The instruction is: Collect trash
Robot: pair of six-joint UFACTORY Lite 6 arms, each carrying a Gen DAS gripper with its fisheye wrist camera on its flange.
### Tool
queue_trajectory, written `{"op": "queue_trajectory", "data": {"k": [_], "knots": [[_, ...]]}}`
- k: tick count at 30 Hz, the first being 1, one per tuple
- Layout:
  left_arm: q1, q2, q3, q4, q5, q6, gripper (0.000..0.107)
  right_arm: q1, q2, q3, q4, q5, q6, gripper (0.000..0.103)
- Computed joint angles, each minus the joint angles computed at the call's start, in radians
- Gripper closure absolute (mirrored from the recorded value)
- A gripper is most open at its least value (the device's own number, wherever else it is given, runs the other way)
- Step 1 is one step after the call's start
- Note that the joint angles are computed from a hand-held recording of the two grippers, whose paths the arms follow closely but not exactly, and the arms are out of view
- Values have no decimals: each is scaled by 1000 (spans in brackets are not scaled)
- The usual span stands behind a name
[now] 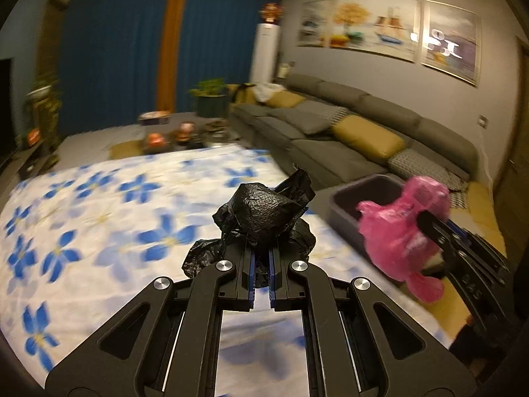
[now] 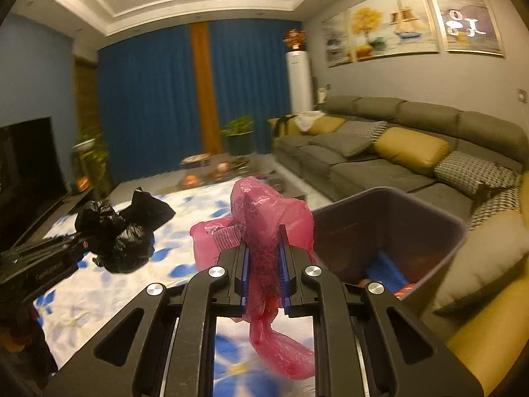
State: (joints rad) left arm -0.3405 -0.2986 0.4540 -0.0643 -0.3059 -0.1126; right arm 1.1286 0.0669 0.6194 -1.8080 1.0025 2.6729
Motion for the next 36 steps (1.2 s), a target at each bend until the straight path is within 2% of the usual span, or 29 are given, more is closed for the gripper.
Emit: {"op": "queue_trajectory", "data": {"k": [4,9,13,15,18,19,20,22,26,32,34,36], "knots": [[-144,218,179,-77,-53,42,102,-104,-99,-101,-21,-1,17,87],[-216,468,405,72,-88,-130,102,-269,-170,-194,-111,-30,72,87],[-266,662,596,68,-87,-124,102,-379,-180,-237,-208,-62,135,85],[-270,739,676,123,-79,-174,101,-424,-161,-232,-249,-81,153,83],[-258,840,779,291,-65,-333,92,-461,-132,-231,-296,-93,183,73],[-250,855,789,339,-75,-381,84,-482,-125,-229,-318,-101,192,70],[-245,866,794,359,-83,-405,66,-490,-120,-232,-331,-102,204,69],[-232,873,779,367,-121,-430,47,-503,-107,-234,-355,-106,226,58],[-225,841,725,239,-137,-317,33,-517,-100,-238,-370,-108,231,51],[-253,655,477,-178,-216,85,19,-474,-160,-276,-327,-96,216,26],[-257,578,383,-238,-249,146,16,-426,-189,-285,-278,-92,186,16],[-266,475,257,-333,-289,227,14,-357,-211,-290,-202,-77,144,14]]}}
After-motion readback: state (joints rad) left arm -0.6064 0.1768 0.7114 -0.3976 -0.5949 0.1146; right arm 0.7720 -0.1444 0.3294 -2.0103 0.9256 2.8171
